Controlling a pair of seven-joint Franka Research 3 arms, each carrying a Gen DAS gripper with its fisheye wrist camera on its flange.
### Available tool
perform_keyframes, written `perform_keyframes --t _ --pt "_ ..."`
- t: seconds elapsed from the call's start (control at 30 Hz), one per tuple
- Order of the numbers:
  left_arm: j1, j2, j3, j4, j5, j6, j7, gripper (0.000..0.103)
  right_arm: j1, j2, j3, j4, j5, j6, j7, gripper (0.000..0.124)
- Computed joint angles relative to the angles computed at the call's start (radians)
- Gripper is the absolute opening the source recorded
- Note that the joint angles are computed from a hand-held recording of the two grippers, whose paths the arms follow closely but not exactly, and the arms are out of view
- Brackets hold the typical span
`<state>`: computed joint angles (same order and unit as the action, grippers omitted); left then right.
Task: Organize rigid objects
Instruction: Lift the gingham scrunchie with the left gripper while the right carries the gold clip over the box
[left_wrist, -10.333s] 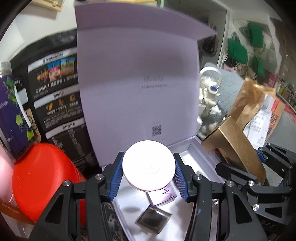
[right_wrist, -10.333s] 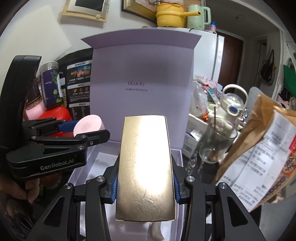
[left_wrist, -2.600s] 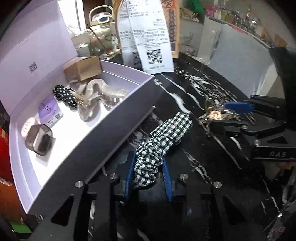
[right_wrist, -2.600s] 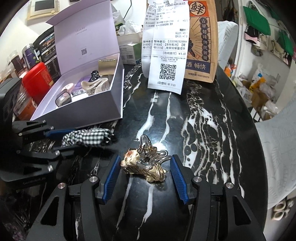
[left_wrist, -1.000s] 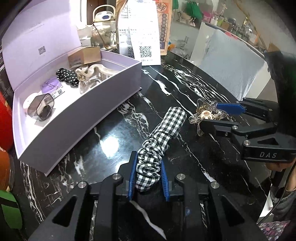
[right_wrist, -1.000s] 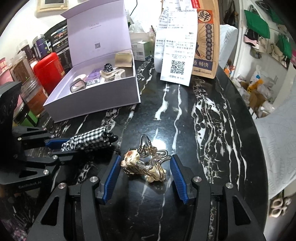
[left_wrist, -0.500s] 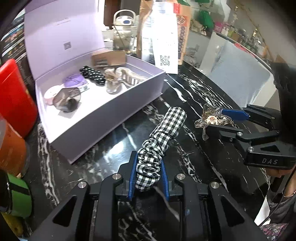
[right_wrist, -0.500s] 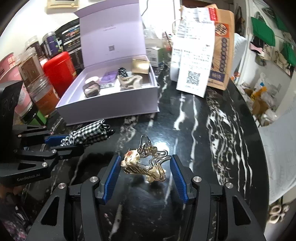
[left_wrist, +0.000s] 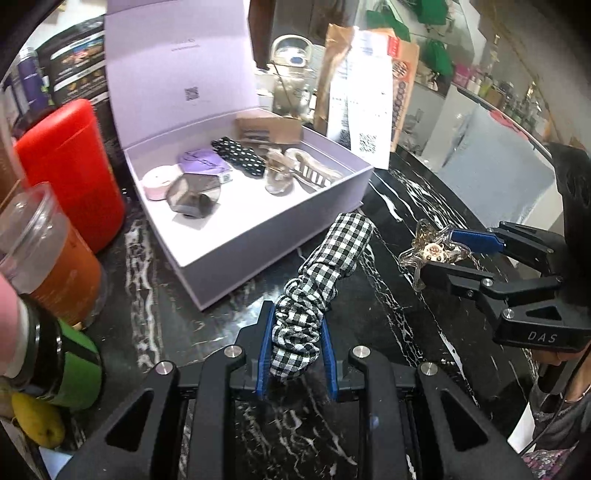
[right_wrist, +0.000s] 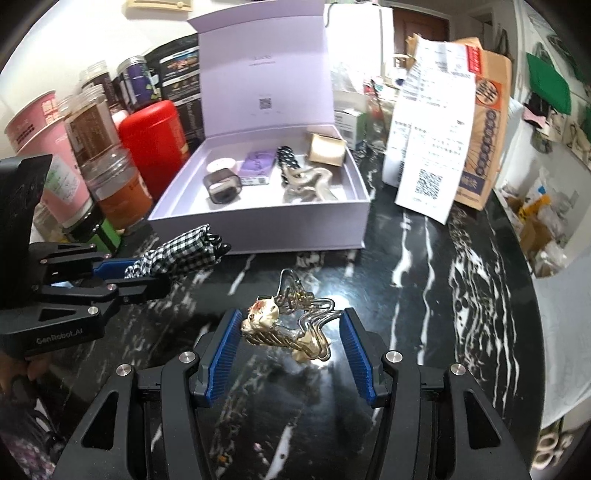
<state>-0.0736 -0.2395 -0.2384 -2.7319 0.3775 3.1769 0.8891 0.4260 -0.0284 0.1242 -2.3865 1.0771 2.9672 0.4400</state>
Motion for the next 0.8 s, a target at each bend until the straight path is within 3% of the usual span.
perform_keyframes --t 0.1,0.2,0.8 --pt "0.000 -0.027 0.009 -0.013 -0.007 -0.003 -0.004 0.023 0.005 -0.003 0.004 0.007 0.003 -0.006 -0.007 0.054" --pt "0.047 -0.056 -0.032 -0.019 0.012 -0.013 -0.025 0.023 0.012 -0.006 0.006 0.015 0.025 -0.007 -0.036 0.054" --pt "0.099 -0.114 -0.056 0.022 0.078 -0.041 -0.067 0.023 0.024 -0.016 0.004 0.084 0.088 -0.042 -0.119 0.054"
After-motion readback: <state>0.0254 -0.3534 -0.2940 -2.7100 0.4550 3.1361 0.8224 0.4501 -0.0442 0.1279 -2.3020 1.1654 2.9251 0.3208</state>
